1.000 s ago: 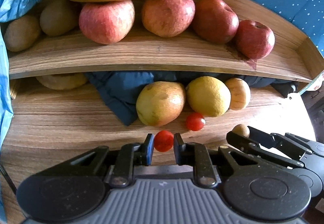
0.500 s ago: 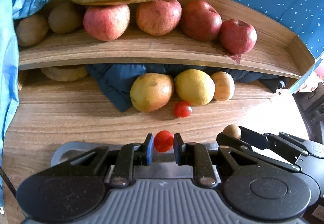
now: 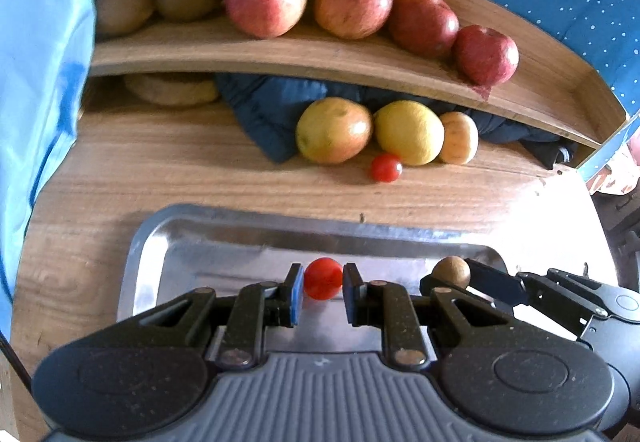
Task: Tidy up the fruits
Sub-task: 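Carry the tomato with the left tool while the right tool carries the brown fruit over the tray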
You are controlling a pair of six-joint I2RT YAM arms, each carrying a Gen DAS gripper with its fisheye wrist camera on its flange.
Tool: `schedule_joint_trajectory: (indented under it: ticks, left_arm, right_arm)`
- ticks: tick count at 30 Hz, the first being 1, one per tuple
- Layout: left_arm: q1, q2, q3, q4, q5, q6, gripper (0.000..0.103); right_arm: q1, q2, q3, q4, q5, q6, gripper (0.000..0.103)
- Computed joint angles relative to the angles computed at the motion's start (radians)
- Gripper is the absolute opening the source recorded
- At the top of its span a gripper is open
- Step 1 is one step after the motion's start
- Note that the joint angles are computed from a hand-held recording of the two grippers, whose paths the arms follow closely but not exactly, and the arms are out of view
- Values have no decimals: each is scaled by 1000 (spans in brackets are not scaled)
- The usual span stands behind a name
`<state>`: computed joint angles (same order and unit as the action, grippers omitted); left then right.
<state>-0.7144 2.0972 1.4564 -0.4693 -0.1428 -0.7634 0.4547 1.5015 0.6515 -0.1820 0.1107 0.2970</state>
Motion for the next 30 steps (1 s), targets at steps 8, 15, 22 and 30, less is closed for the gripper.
schedule_joint_trajectory:
  ticks: [8,15,22,30]
  left_arm:
    - [-16,-65,-111,13,-18,-64,22]
    - [-31,-90,-147,6,-37,-110,22]
    - [-47,-97,-160,-1,-51,-141,22]
    - [-66,-110,-187,7,-65,-173,22]
  right_arm:
    - [79,-12,-18,-23,-24,19,31]
    - [117,-9,-23,-44,-48,21,31]
    - [140,-18,-26,-61,-58,18,31]
    - [153,-36,-44,-75,-63,22,31]
